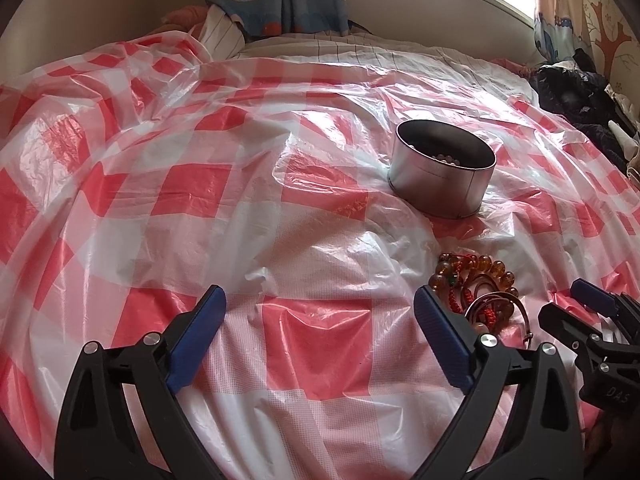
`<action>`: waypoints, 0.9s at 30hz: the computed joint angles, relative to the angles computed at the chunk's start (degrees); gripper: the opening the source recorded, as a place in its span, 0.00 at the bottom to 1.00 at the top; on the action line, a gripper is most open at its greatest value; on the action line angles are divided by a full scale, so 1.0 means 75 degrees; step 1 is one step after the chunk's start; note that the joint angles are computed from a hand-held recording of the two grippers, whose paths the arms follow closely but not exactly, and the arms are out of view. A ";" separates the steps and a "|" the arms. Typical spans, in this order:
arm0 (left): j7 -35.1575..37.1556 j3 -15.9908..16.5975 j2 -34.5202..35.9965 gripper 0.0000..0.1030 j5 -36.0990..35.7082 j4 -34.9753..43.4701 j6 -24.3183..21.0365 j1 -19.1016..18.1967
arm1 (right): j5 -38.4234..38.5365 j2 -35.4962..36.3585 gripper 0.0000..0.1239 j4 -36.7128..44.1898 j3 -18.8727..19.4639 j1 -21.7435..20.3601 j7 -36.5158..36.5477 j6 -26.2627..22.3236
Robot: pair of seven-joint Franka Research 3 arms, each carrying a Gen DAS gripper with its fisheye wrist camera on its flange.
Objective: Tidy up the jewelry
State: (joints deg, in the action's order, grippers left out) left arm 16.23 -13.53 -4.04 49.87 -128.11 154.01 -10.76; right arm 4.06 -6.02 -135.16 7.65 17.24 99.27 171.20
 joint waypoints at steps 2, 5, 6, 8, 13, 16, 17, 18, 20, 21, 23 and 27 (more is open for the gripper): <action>-0.0016 0.0006 -0.0006 0.88 0.0002 -0.0005 0.0027 0.0004 | -0.0017 -0.0015 0.62 -0.0020 0.0005 -0.0005 0.0020 0.0034; -0.0150 0.0008 -0.0018 0.88 0.0046 -0.0030 0.0098 0.0022 | -0.0430 -0.0221 0.62 -0.0344 0.0183 -0.0206 0.0402 0.0696; -0.0202 0.0015 -0.0025 0.88 0.0059 -0.0050 0.0133 0.0034 | -0.0632 -0.0305 0.62 -0.0468 0.0320 -0.0352 0.0539 0.0972; -0.0215 0.0037 -0.0026 0.88 0.0015 -0.0082 0.0216 0.0056 | -0.0620 -0.0382 0.55 -0.0569 0.0362 -0.0306 0.0323 0.1244; -0.0148 0.0047 -0.0021 0.88 -0.0086 -0.0110 0.0255 0.0086 | 0.0925 -0.0084 0.34 -0.0077 -0.0397 0.0926 -0.1828 0.0515; -0.0131 0.0051 -0.0031 0.88 -0.0133 -0.0120 0.0268 0.0097 | 0.1720 0.0143 0.30 0.0297 -0.0404 0.1031 -0.2734 -0.0039; -0.0134 0.0054 -0.0039 0.88 -0.0145 -0.0130 0.0280 0.0104 | 0.1774 0.0211 0.27 0.0406 -0.0344 0.0972 -0.2812 -0.0229; -0.0145 0.0053 -0.0043 0.88 -0.0153 -0.0138 0.0288 0.0109 | 0.1789 0.0305 0.26 0.0550 -0.0296 0.0909 -0.2855 -0.0470; -0.0125 0.0061 -0.0047 0.88 -0.0199 -0.0151 0.0321 0.0122 | 0.1726 0.0465 0.17 0.0783 -0.0217 0.0791 -0.2830 -0.0876; -0.0125 0.0063 -0.0050 0.88 -0.0217 -0.0159 0.0340 0.0128 | 0.1786 0.0492 0.14 0.0827 -0.0190 0.0766 -0.2889 -0.0950; -0.0125 0.0074 -0.0063 0.88 -0.0260 -0.0184 0.0401 0.0148 | 0.2018 0.0435 0.08 0.0778 -0.0157 0.0743 -0.3069 -0.0925; -0.0121 0.0083 -0.0078 0.88 -0.0308 -0.0227 0.0505 0.0187 | 0.3288 0.0126 0.04 0.0503 -0.0226 0.0842 -0.3715 -0.0607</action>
